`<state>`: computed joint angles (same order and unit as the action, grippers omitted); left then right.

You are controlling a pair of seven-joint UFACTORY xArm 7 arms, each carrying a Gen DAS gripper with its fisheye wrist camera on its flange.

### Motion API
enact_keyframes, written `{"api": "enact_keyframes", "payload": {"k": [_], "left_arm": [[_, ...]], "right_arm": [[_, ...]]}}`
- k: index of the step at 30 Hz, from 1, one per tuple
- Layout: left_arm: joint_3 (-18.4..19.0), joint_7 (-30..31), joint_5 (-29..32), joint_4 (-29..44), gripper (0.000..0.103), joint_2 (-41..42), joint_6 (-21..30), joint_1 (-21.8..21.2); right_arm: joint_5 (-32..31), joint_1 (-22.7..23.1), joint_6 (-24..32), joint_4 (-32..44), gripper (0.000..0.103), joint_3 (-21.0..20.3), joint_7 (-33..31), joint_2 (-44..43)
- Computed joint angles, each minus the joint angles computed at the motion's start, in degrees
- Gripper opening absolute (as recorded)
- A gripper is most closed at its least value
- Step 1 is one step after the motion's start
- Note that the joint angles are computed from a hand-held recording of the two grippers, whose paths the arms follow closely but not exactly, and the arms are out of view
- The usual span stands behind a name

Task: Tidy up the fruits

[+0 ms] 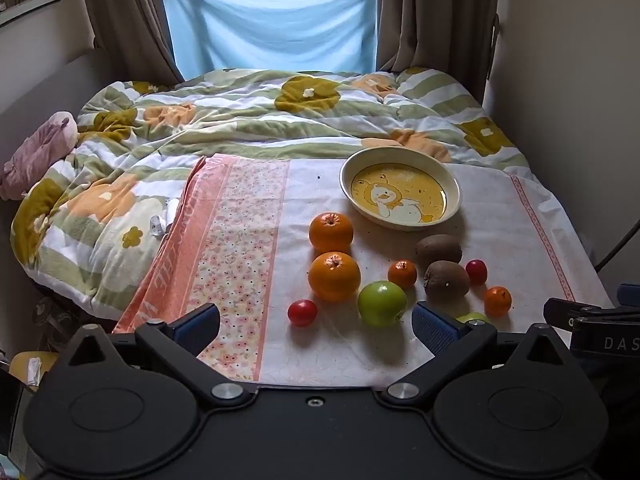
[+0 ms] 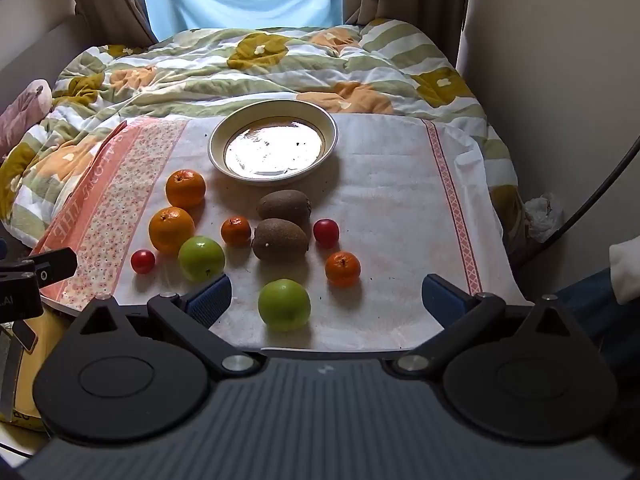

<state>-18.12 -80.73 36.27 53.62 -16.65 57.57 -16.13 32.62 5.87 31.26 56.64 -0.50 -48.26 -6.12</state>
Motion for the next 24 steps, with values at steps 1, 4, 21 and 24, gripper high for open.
{"api": "enact_keyframes", "payload": {"k": [1,4,21,24], "left_arm": [[0.21,0.38,-0.29,-0.05,0.103,-0.02,-0.14,-0.04],[0.21,1.52,-0.18,1.48,0.103,1.01,0.70,0.32],[-0.55,-3.44,4.17,0.96,0.103,0.67,1.58,-0.68],[-0.67,-3.39,4.39,1.19,0.103,0.77,2.18,-0.80]], "right_arm": [[-0.22,-0.05,-0.02,0.00,0.103,0.02,0.10,-0.03],[0.06,-0.06,-0.09,-0.02,0.103,-0.07,-0.22,-0.10],[1.49,0.07,-0.45,-0.15,0.103,-0.09,-1.32,-0.29],[1.42,0.11,-0.03,-0.04,0.103,-0.17,-1.13,-0.63]]}}
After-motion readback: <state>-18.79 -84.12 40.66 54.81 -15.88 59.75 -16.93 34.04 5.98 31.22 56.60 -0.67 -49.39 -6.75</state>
